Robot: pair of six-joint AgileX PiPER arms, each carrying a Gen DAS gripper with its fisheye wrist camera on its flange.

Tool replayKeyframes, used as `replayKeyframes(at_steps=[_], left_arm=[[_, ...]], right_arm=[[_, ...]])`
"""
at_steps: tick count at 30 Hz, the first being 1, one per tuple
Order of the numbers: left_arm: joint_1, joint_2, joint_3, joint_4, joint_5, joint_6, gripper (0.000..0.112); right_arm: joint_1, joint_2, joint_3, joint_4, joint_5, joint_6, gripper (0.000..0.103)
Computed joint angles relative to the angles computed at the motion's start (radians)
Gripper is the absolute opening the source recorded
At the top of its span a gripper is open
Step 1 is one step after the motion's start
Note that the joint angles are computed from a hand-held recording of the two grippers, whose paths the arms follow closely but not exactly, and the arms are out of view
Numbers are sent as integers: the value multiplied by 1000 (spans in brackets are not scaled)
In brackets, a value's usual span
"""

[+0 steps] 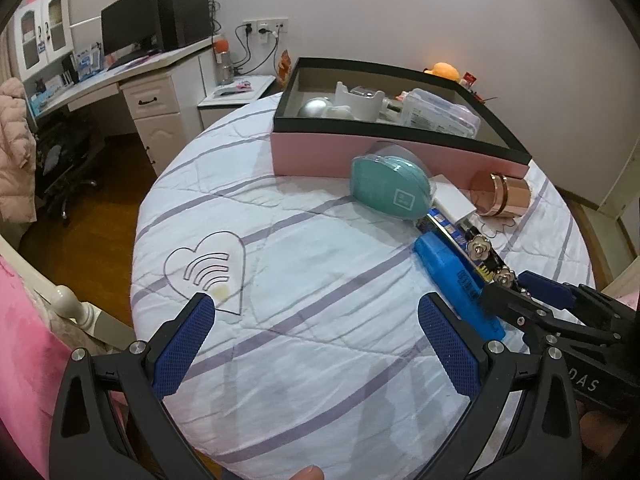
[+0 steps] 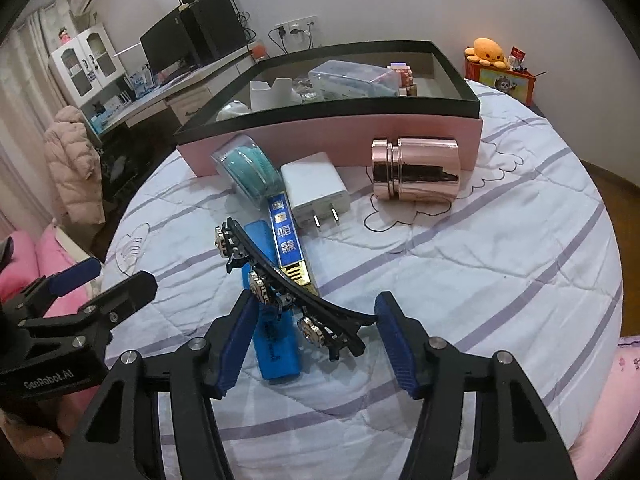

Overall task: Organize rigid objects
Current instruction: 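Grasp the blue comb with the left tool while the right tool grasps the black hair clip, then carry the comb and hair clip into the pink box and release both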

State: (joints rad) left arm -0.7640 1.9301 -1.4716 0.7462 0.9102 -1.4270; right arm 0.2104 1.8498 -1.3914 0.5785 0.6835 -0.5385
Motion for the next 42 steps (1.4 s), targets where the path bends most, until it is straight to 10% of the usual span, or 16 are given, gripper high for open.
replayKeyframes(at_steps=[15, 21, 26, 29, 42], left_arm=[[-2, 203, -291, -169, -30, 192, 103], [-10, 359, -493, -161, 100, 245, 99], [-19, 306, -398, -106, 66, 205, 71], [-1, 241, -297, -82, 26, 165, 28], [59, 108, -108, -105, -144, 177, 25]], right_arm=[[-72, -49, 38, -202, -63, 134, 62], [-141, -40, 30, -134, -42, 57, 62], [-149, -34, 23, -85, -32, 7, 62], [-144, -29, 22, -54, -24, -16, 62], [-95, -48, 23, -35, -18, -16, 62]])
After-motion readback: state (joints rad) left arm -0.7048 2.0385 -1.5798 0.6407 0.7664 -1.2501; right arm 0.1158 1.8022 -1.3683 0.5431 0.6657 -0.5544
